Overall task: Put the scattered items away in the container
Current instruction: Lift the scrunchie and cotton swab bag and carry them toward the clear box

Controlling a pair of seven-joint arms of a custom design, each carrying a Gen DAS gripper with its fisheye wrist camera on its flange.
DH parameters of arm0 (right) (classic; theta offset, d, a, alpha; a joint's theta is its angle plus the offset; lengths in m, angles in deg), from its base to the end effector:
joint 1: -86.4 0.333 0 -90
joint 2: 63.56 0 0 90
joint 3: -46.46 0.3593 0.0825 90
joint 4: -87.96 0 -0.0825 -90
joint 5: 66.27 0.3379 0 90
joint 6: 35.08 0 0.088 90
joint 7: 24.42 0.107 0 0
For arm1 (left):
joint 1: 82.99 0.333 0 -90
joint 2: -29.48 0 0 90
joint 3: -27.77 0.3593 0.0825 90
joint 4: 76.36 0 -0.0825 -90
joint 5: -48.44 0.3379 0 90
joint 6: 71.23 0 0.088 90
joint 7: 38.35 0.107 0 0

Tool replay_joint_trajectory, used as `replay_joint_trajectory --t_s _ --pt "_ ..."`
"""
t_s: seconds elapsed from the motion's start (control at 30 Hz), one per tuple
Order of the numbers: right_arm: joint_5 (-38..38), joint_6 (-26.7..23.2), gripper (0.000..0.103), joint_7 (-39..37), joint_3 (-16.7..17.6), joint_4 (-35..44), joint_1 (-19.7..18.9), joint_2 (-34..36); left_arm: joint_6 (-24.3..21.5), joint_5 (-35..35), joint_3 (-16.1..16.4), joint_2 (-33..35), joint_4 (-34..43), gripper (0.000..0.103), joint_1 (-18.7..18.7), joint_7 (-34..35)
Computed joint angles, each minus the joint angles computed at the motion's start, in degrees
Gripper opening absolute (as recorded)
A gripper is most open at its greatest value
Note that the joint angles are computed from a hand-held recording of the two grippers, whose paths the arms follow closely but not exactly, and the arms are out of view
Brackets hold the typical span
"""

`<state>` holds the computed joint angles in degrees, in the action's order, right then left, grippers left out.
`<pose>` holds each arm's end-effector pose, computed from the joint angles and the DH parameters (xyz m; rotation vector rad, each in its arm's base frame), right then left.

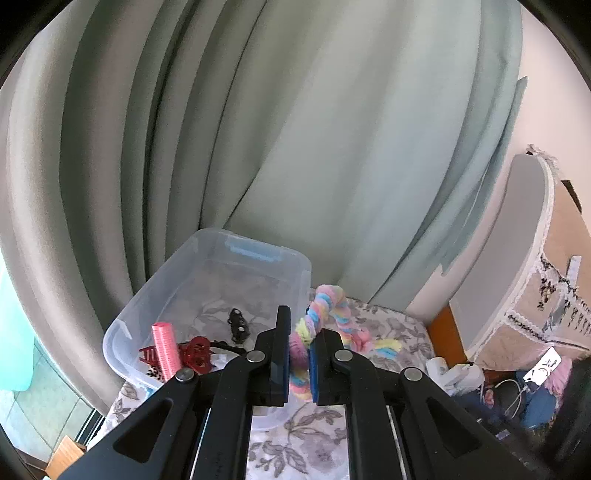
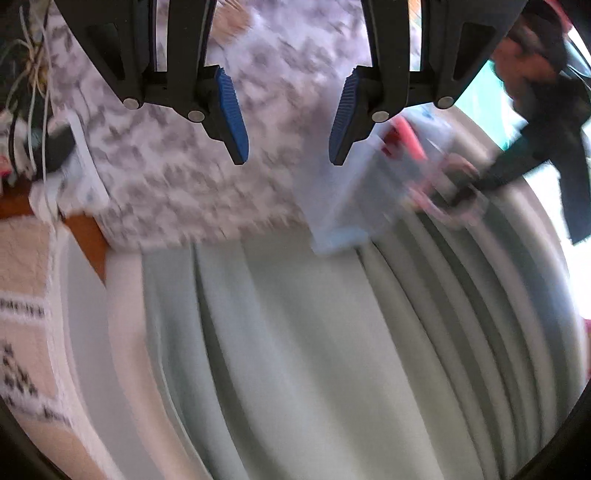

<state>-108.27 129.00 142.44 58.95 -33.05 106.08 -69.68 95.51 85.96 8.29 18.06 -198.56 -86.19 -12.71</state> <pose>0.4159 0.3122 0.6132 -1.4582 1.6924 -0.4404 0.4329 -0.2409 0.6514 -1.7824 1.5597 -1.1547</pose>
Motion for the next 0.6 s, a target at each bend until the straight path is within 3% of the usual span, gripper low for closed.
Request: replay_joint_trajectory --t_s 0.17,0.23,0.33,0.4,0.6 --pt "9.8 -1.0 0.053 -7.7 -1.2 -5.1 2.4 1.7 0.0 -1.9 0.7 0.7 -0.7 0.008 -0.7 0.9" --pt "12.9 -0.5 0.07 -10.7 -1.6 -6.7 3.2 3.0 -0.1 -2.2 0.8 0.8 -0.9 0.008 -1.0 1.2" --pt "18.0 -1.5 0.072 -15.1 -2.0 -8.3 4.5 4.5 -0.1 -1.8 0.7 0.8 -1.2 0.008 -0.7 0.8" --pt "22.1 -5.4 0.072 -20.9 -2.0 -7.7 5.7 5.9 -0.3 -1.7 0.7 0.8 -1.3 0.008 -0.6 0.5" --pt "20.6 -9.8 0.08 -26.2 -2.4 -6.7 8.4 8.4 -1.1 -1.7 1.0 1.1 -1.1 0.008 -0.8 0.1"
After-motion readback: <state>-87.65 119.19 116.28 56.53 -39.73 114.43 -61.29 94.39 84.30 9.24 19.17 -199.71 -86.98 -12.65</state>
